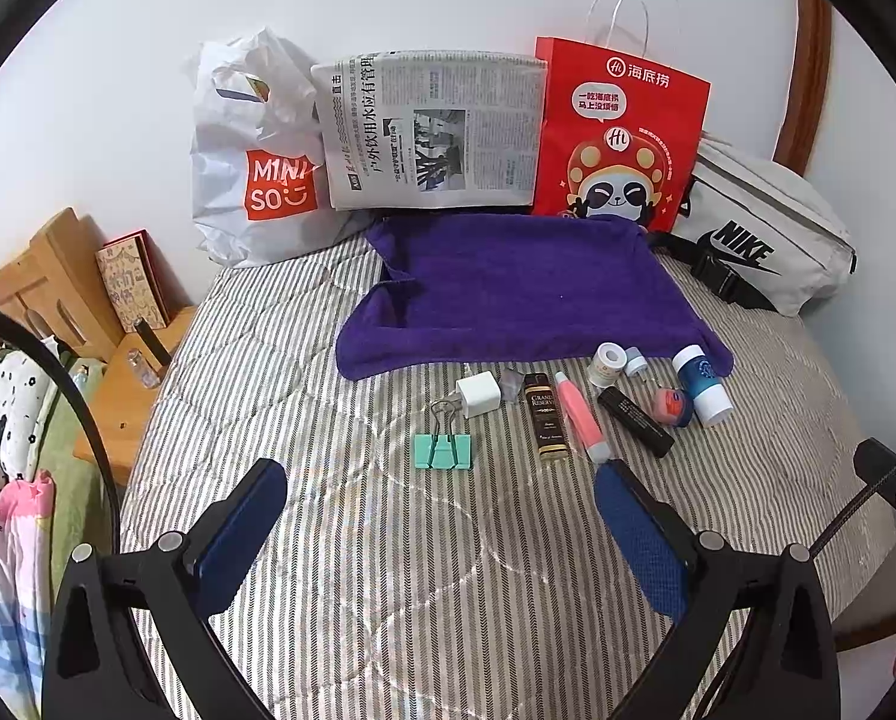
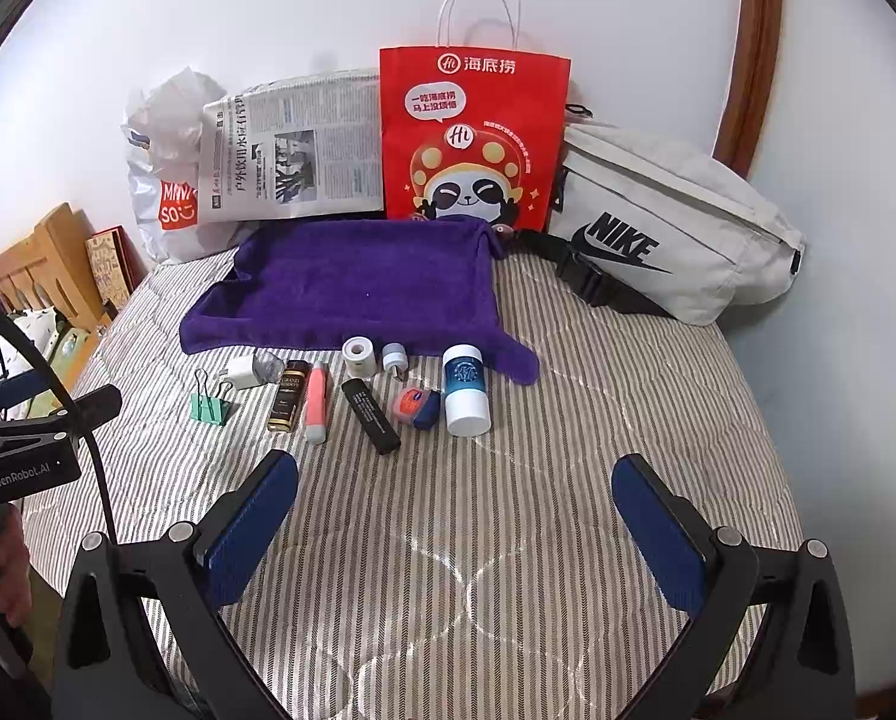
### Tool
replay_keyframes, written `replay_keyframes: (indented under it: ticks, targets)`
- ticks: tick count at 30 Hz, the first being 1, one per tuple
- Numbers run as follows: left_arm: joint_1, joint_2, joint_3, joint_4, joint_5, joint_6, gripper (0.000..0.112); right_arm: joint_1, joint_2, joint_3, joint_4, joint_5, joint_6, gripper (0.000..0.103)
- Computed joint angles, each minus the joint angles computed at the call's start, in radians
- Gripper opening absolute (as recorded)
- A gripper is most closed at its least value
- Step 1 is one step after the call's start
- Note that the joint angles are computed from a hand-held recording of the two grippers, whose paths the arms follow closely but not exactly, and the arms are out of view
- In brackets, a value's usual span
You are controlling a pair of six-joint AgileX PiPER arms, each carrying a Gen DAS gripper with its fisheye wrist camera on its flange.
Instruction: Organize rigid objects
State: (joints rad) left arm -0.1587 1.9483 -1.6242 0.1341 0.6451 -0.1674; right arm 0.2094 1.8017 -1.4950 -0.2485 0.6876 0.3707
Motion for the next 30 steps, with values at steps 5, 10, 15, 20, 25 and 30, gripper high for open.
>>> replay_keyframes:
  ticks: [5,10,15,20,25,30]
  targets:
    - [-0.001,0.001,-0.003,0.002,0.003,-0.002,0.103,0.002,-0.001,0.003,-0.007,-0.003,0.006,0.103]
    - [-0.002,0.002,-0.003,0.005,0.003,-0.005,0.103,0.003,-0.003,0.003,-0.012,-0.001,0.012,0.103]
    - [-0.004,0.001,-0.003,0.008,0.005,-0.008,0.103,0.003,-0.001,-0.006,-0.011,0.007,0.007,0.103]
    - [-0.005,0.001,-0.003,0.006,0.007,-0.007,0.103,0.004,0.000,-0.010,-0.013,0.009,0.011,0.103]
    - [-0.009,0.005,-0.016,0.014,0.027,-0.019,0.103,0.003,0.002,-0.017,-0.008,0.018,0.002,0.103]
    - [-0.011,0.009,-0.023,0.017,0.035,-0.022,0.103,0.006,0.011,-0.031,-0.007,0.027,0.000,0.103]
